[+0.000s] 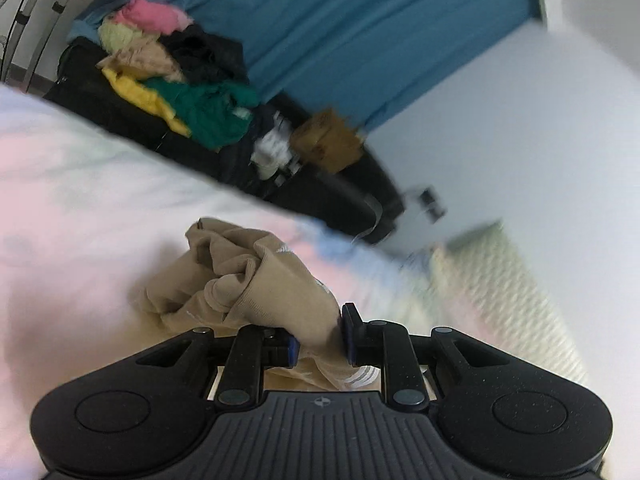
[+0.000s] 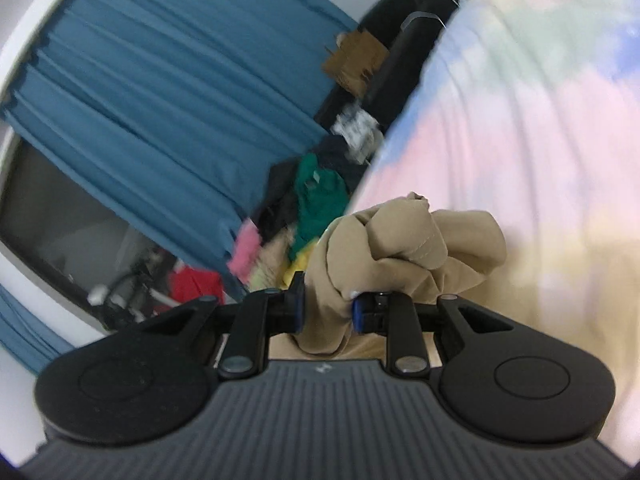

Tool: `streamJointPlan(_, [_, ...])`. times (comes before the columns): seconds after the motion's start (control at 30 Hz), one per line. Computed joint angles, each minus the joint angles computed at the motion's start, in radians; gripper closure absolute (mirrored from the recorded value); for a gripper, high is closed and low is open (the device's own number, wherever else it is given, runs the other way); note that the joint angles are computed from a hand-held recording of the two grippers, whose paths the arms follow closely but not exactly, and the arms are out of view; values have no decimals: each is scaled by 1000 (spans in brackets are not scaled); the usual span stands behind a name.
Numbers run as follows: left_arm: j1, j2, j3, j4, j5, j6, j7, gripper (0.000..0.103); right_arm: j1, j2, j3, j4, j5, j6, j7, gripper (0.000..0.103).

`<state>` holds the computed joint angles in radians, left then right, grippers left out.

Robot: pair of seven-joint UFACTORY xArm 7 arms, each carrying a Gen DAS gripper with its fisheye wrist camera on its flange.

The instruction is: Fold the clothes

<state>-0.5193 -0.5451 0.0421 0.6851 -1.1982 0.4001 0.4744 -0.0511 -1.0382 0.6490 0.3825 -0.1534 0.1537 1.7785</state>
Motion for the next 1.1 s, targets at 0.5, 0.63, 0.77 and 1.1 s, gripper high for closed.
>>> streamJointPlan(0.5, [76, -216, -19, -376, 377, 31, -147, 72, 448, 24, 37, -162, 47, 167, 256, 75])
streamJointPlan(0.63, [146, -341, -92, -377, 543, 126, -312, 48, 583, 4, -79, -61, 73, 421, 210, 75])
streamJointPlan(0.77, [149, -496, -110, -337, 660, 260, -416, 40, 613, -19, -77, 104, 33, 657, 71, 75])
streamJointPlan(1.1, [136, -921, -168, -166, 894, 635, -579, 3, 464, -60, 84, 510, -8, 1007, -172, 14])
